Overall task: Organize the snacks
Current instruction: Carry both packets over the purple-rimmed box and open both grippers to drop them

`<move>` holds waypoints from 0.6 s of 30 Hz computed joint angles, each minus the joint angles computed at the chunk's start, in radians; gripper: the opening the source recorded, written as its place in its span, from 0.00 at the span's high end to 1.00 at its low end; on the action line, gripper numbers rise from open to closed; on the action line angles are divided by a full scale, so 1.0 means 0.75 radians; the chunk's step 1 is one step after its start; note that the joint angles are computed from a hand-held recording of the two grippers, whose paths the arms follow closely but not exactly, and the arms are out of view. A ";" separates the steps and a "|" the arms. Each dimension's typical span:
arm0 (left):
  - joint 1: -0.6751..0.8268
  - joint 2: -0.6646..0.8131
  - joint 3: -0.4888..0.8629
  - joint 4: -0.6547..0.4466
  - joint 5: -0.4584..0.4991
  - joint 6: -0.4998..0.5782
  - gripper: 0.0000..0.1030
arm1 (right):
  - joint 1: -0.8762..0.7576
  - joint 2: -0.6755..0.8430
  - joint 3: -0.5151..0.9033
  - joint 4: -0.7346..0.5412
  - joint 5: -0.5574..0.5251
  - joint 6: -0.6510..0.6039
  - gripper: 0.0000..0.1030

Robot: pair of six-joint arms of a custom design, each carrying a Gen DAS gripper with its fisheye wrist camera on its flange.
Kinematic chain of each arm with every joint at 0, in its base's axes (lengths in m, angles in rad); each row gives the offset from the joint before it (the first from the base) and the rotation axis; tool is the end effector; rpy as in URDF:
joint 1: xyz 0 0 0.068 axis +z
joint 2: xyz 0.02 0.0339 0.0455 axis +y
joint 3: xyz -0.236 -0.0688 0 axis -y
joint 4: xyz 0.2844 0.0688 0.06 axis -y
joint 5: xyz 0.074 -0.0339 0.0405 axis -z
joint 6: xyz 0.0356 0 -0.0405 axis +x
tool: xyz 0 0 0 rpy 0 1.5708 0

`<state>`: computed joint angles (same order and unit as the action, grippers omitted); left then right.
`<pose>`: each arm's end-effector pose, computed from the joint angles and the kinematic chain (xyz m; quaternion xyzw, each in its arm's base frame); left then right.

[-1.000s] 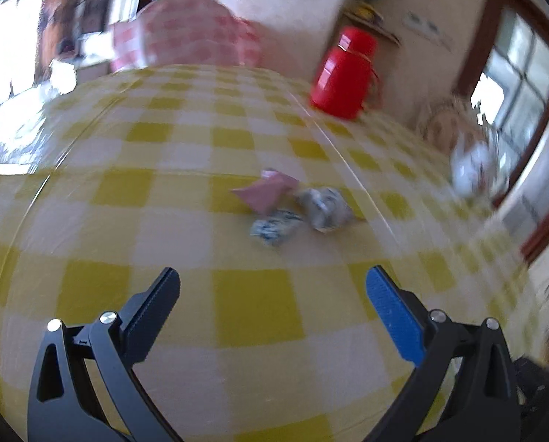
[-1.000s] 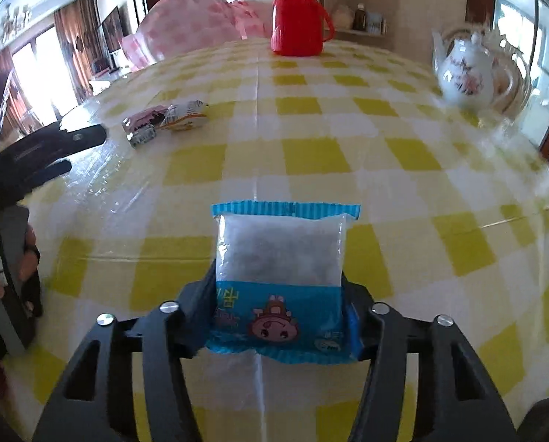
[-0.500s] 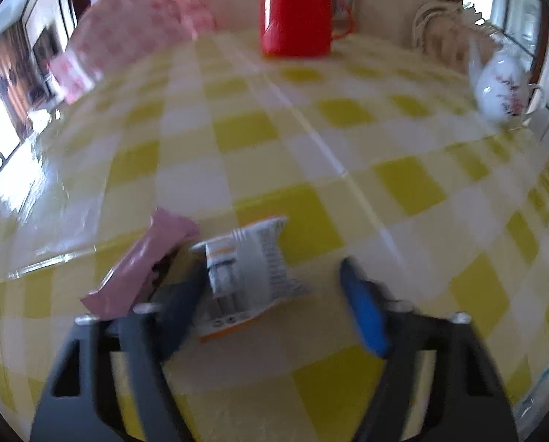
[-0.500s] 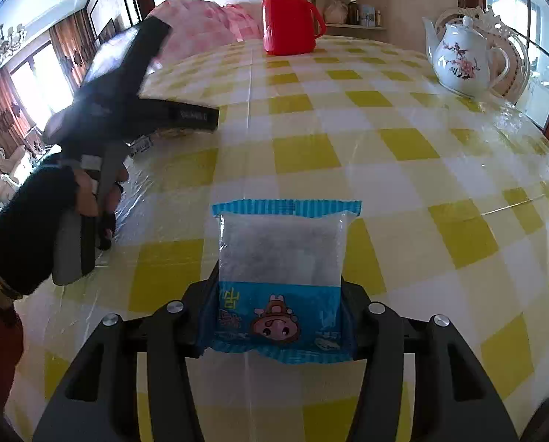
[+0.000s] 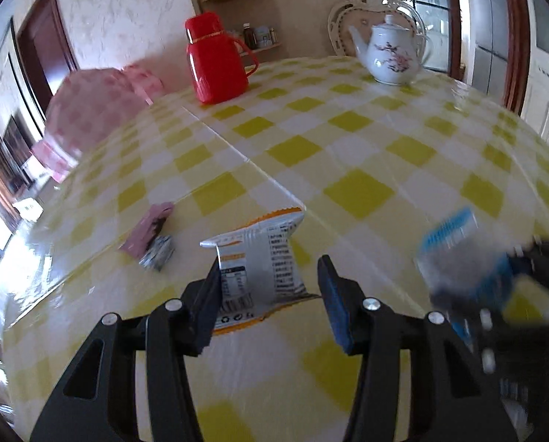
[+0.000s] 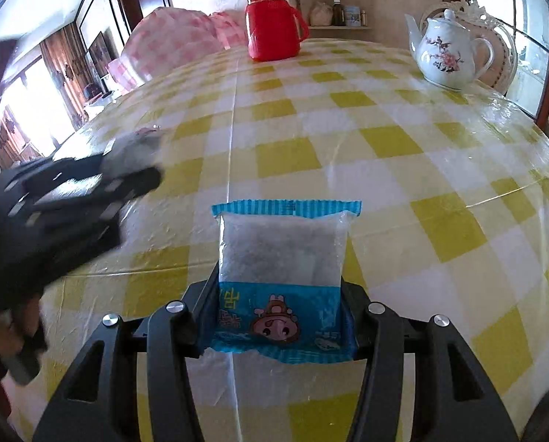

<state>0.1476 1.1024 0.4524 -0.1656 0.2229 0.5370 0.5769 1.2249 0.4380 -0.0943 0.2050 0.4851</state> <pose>0.2491 0.0291 0.1206 0.2190 0.8984 0.0256 0.3798 0.2156 0.1317 0.0925 -0.0084 0.9368 0.0872 0.3387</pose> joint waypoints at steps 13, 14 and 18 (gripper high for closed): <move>0.871 -0.582 -0.196 -0.662 0.453 0.704 0.51 | 0.368 -0.079 -0.010 -0.040 0.242 0.093 0.51; 0.961 -0.541 -0.175 -0.696 0.495 0.787 0.51 | 0.411 -0.099 -0.019 -0.047 0.245 0.122 0.50; 1.256 -0.378 -0.100 -0.784 0.602 1.084 0.51 | 0.564 -0.160 -0.031 -0.084 0.288 0.240 0.51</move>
